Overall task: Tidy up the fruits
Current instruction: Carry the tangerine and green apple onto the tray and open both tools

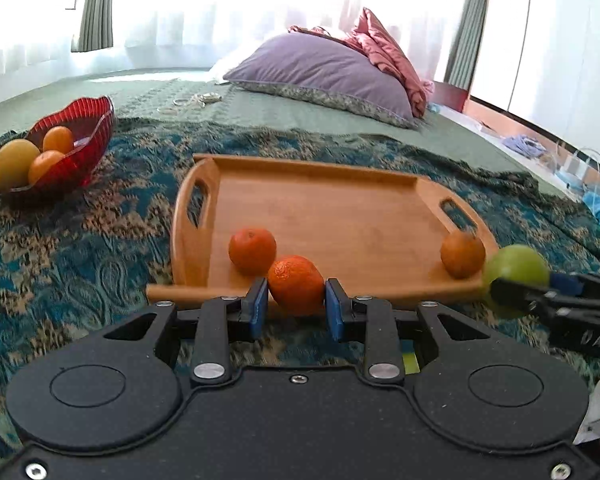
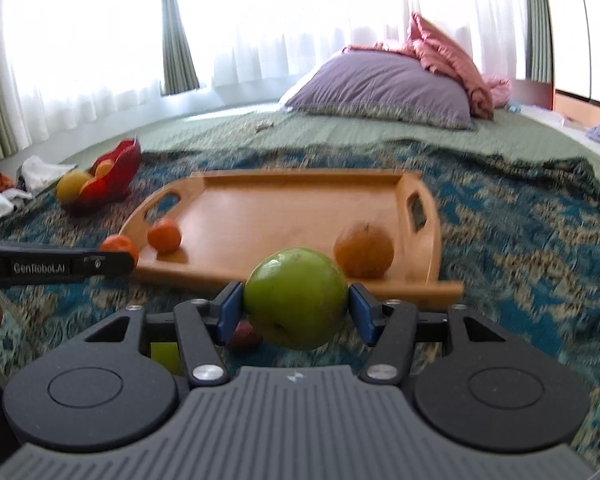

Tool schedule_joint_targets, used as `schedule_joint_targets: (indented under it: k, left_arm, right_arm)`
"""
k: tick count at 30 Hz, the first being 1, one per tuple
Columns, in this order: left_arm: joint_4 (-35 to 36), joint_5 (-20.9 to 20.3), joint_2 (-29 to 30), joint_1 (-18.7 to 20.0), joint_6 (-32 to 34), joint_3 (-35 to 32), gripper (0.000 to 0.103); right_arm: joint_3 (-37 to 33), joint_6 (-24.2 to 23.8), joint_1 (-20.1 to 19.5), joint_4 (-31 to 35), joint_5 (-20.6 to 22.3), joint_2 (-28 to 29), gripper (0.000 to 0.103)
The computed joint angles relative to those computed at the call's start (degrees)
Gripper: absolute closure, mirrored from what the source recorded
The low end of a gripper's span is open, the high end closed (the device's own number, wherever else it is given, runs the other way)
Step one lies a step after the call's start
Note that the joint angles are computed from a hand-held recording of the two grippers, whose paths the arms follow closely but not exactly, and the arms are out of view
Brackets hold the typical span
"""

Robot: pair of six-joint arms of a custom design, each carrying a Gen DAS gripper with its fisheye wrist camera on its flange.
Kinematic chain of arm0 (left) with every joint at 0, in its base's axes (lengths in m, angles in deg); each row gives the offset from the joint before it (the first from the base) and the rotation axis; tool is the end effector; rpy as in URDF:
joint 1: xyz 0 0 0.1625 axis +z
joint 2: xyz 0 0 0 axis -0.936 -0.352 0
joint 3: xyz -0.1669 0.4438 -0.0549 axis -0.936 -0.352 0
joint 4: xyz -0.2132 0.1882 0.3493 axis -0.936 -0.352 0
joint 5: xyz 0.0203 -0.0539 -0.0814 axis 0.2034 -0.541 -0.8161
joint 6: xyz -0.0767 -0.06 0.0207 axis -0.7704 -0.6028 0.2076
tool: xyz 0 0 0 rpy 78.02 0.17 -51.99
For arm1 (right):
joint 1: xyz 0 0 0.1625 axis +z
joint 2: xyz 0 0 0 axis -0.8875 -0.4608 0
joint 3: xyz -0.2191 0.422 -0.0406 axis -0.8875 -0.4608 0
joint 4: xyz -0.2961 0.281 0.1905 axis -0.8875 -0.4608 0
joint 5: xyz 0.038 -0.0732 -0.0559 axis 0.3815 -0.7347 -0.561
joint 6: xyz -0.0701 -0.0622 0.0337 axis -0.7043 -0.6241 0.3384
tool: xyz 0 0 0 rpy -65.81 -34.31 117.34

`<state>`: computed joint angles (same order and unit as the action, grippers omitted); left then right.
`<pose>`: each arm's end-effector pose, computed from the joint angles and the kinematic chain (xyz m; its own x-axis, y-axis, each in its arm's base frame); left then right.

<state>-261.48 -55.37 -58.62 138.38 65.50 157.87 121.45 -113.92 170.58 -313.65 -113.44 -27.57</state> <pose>-0.1176 -0.7432 0.2172 -0.6623 0.5781 -0.4765 0.7491 0.5194 -0.4111 0.2723 -0.6438 0.0259 -0.7507 0.3171 0.5795 -0.4302 0.4310 -0.7932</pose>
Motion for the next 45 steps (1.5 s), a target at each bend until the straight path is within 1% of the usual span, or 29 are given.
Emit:
schedule_joint_targets:
  k: [4, 7, 10, 13, 18, 22, 26, 31, 35, 39, 45]
  left_arm:
    - [0.3, 0.1, 1.8, -0.2, -0.1, -3.6, 0.074]
    - [1.1, 0.3, 3.5, -0.4, -0.2, -6.8, 0.074]
    - [3.9, 0.6, 5.7, -0.5, -0.9, -11.1, 0.074]
    - [6.2, 1.3, 7.8, -0.5, -1.8, -14.5, 0.074]
    - [11.3, 3.3, 11.6, -0.3, -2.3, -20.2, 0.074]
    - [15.7, 3.9, 14.4, 0.2, -4.3, -24.9, 0.074]
    - [20.4, 6.0, 17.0, 0.3, -4.8, -29.8, 0.074]
    - [22.2, 7.2, 18.5, 0.3, -4.6, -32.0, 0.074]
    - [22.3, 7.6, 19.1, 0.4, -4.7, -32.6, 0.074]
    - [21.7, 7.8, 19.2, 0.4, -3.7, -32.2, 0.074]
    - [21.7, 7.4, 19.7, 0.6, -4.3, -32.9, 0.074]
  right_arm:
    - [-1.8, -1.7, -0.3, -1.0, 0.6, -0.9, 0.043]
    - [-3.6, -2.9, -0.7, -0.5, 0.4, -1.5, 0.043]
    - [-5.5, -2.1, -1.5, 2.7, -0.1, -2.4, 0.043]
    - [-7.1, 0.9, -2.6, 8.1, -0.7, -3.5, 0.043]
    - [-9.6, 7.5, -4.7, 19.9, -1.2, -5.0, 0.043]
    - [-12.1, 10.8, -5.9, 25.3, -2.4, -4.5, 0.043]
    - [-13.5, 14.5, -6.6, 30.3, -3.2, -4.4, 0.043]
    - [-15.4, 15.0, -6.9, 33.7, -4.7, -3.6, 0.043]
    - [-16.1, 17.6, -7.4, 35.7, -4.5, -3.6, 0.043]
    - [-16.5, 17.9, -7.6, 35.7, -4.4, -3.4, 0.043]
    - [-16.7, 18.1, -7.7, 35.8, -4.2, -3.2, 0.043]
